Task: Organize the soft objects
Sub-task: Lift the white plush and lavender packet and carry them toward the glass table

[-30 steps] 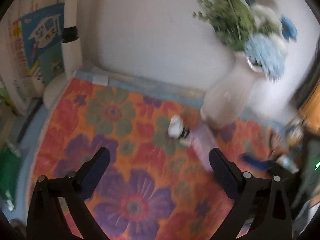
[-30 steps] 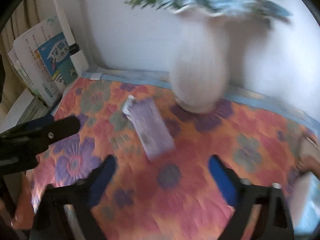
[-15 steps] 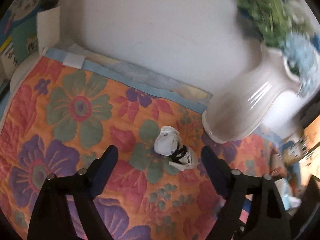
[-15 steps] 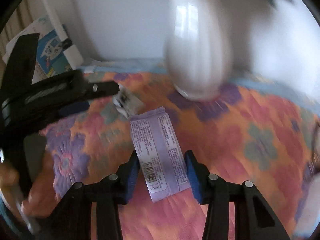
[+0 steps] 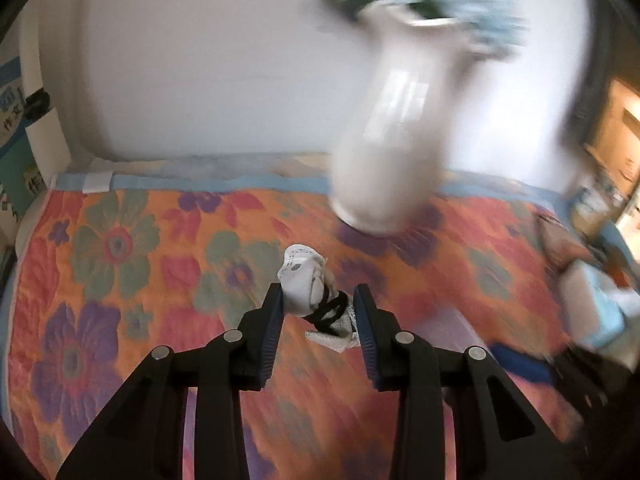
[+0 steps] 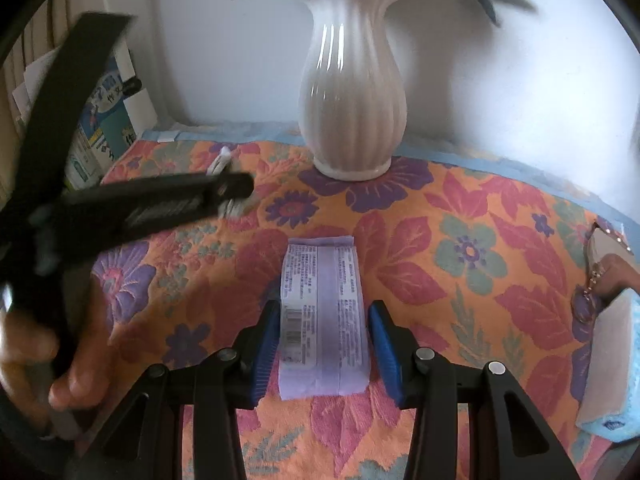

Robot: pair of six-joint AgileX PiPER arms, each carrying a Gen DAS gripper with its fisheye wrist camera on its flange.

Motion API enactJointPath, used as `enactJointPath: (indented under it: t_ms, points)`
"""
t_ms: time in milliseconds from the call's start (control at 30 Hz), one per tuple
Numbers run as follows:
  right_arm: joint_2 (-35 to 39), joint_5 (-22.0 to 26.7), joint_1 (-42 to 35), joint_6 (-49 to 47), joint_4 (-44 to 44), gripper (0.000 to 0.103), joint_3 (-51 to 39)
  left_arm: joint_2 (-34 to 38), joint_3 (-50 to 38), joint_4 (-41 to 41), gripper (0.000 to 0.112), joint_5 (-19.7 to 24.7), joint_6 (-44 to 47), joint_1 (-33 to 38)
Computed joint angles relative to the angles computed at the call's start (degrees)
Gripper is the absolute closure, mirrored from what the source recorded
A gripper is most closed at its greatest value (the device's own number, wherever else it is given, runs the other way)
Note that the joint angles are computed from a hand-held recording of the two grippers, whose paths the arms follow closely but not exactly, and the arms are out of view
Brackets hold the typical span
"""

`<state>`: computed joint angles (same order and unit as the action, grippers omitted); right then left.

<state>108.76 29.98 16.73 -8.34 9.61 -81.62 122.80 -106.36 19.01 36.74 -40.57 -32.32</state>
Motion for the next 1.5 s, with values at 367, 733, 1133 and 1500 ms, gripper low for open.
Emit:
enactJointPath:
  t_ms: [367, 733, 1133, 1500]
  points:
    - [-26.1, -3.9, -4.8, -5.7, 11.1, 0.06, 31.2, -17.8, 29.9, 15.3, 0.08, -10.7, -23.2, -15.2]
    - [-13.8, 10.7, -8.7, -6.8, 17.8, 0.043, 12.8, -19.6, 34.8, 27.9, 0.08, -4.6, -40.3, -13.1]
    - [2.3, 3.8, 5.2, 18.3, -15.3, 0.064, -2.9, -20.1, 36.5, 31.4, 0.08, -5.8, -42.3, -13.8]
    - [-21.9, -3.5, -1.3, 10.9, -6.1, 0.064, 27.7, -20.9, 38.1, 34.6, 0.079, -7.6, -45.7, -13.7]
